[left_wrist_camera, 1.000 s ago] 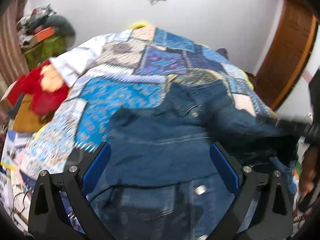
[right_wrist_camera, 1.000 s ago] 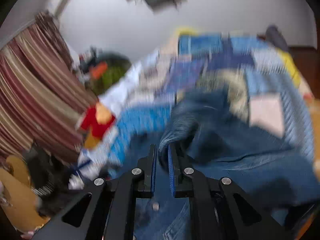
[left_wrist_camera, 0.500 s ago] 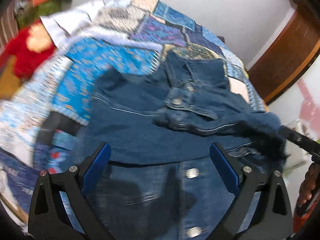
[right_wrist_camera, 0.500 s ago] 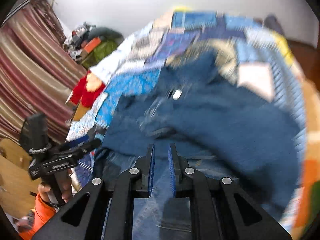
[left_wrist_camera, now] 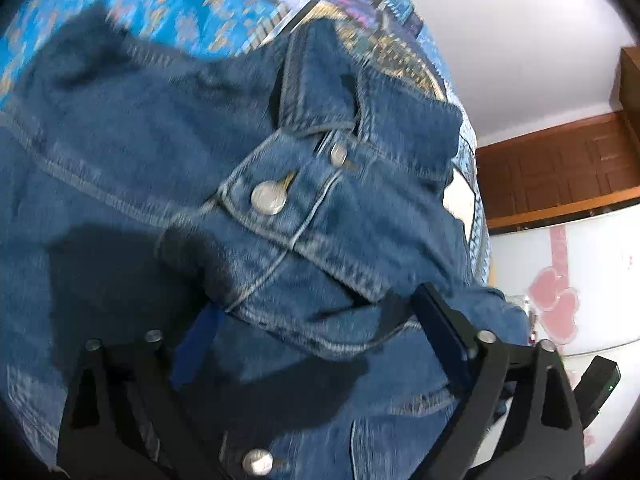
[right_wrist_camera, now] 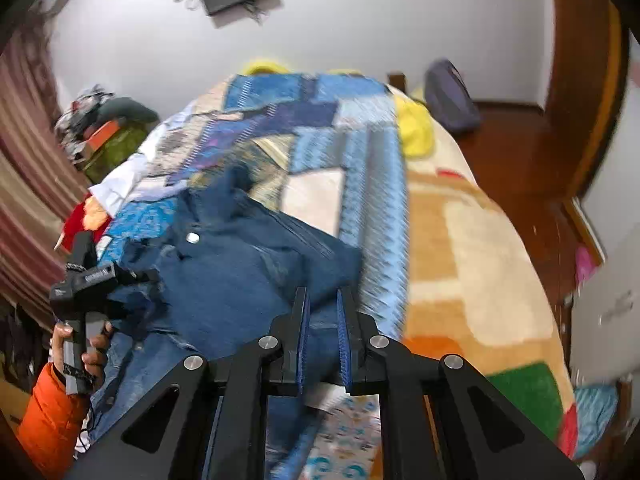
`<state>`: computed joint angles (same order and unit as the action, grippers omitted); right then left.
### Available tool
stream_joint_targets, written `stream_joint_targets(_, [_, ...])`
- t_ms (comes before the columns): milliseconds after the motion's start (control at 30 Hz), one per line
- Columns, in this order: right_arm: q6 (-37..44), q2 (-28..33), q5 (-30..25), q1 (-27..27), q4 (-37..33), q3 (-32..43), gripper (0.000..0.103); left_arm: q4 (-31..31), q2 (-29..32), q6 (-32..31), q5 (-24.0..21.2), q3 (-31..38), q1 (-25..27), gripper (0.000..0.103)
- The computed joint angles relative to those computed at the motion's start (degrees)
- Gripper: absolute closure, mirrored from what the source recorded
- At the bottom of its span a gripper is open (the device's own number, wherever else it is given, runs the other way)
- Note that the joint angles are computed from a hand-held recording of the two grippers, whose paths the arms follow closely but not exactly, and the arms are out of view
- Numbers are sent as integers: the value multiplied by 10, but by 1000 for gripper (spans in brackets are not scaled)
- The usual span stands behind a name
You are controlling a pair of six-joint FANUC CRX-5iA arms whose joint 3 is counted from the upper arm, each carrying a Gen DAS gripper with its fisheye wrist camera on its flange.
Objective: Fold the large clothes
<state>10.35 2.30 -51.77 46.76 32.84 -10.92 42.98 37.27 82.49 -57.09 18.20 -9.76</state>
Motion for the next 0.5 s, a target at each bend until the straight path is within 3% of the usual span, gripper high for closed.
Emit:
stream_joint_targets(100, [-5,-9,19,-13,-25,-22,93,-93,16,55,-8,65,-11,50])
stream_joint_targets(133, [-3,-10,24,-17,-35,-26,93,-137,20,80,-14,92,-16,76])
stream_joint_targets(167, [-1,-10,29,-21,-43,-29,93,-164,23,92,-21,114,-20,82])
stream_joint_targets(300, [17,-4,48,-28,-70,-28,93,-216,-6,91,22,124,-35,85])
stream_joint_targets(433, [20,6,55,-27,-63,-16,93,-279,-70,70,108,109,-53,87])
stream_joint_targets(500, [19,9,59,-26,-55,-9,93,-321,-115,59,173,83,-61,87])
